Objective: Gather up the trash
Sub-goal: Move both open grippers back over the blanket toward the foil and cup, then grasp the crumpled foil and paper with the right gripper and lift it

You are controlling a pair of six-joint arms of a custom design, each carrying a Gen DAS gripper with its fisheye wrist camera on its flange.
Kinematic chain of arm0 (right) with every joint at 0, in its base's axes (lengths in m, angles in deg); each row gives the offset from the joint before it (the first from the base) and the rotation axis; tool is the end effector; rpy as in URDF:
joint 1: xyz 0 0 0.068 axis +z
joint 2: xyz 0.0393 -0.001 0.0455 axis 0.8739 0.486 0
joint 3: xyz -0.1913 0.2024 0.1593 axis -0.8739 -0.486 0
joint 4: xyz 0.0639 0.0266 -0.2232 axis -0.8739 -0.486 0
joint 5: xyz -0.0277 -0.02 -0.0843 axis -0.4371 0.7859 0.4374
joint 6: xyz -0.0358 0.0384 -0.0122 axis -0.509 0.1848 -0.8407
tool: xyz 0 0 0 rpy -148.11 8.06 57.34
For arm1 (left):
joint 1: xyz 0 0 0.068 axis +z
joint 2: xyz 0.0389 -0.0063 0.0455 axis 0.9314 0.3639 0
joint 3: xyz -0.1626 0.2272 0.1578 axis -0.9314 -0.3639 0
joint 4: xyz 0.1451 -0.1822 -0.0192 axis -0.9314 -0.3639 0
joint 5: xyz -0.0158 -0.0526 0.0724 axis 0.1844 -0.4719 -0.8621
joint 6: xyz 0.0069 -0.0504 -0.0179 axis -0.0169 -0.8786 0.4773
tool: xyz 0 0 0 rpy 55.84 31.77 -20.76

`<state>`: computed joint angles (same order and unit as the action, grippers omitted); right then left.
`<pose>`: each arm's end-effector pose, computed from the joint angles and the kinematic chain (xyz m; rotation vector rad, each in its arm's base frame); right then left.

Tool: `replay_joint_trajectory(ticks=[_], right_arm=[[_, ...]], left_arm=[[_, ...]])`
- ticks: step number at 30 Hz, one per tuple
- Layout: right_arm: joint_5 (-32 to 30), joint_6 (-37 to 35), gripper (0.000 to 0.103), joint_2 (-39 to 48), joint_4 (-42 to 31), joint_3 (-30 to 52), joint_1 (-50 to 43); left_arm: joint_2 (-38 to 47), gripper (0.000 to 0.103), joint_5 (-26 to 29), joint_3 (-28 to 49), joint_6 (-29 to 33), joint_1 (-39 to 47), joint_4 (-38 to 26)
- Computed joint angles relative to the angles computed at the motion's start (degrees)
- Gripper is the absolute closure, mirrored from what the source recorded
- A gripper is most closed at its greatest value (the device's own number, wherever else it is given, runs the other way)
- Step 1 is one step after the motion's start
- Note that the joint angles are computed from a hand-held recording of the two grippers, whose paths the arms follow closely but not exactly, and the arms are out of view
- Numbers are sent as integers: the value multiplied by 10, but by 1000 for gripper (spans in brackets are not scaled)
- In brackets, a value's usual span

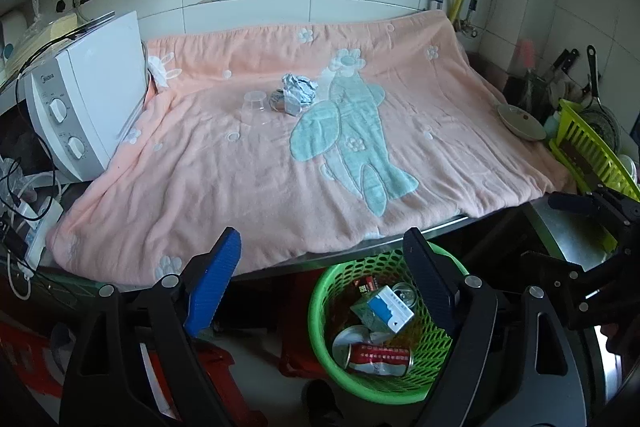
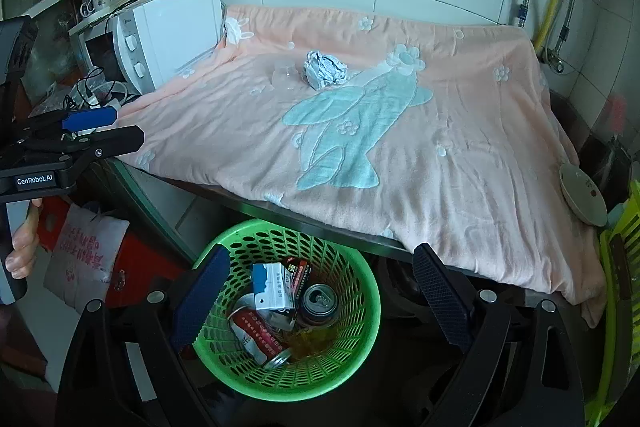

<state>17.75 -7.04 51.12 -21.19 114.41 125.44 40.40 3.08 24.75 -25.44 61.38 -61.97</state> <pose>0.1087 0.1762 0.2324 0.0636 2.4213 -0.0751 0.1945 -0.0385 0.2523 0.6641 2.2515 -0.3931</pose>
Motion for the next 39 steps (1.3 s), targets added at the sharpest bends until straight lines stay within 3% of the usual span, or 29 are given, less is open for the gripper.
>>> replay_joint_trajectory(ticks=[13,21,28,39], right_arm=[[-88,-211,14,35,149,7,-180],[-163,-321,14,112,212,65,-302],[-217,-388,14,217,212,185,-377],[-261,-478,14,400,134,437,-451]], left_arm=[[104,18,-10,58,-5,25,45],[189,18,-3,111,-6,49,65],[262,18,0,171,5,74,63],[359,18,-7,274,22,103,42]])
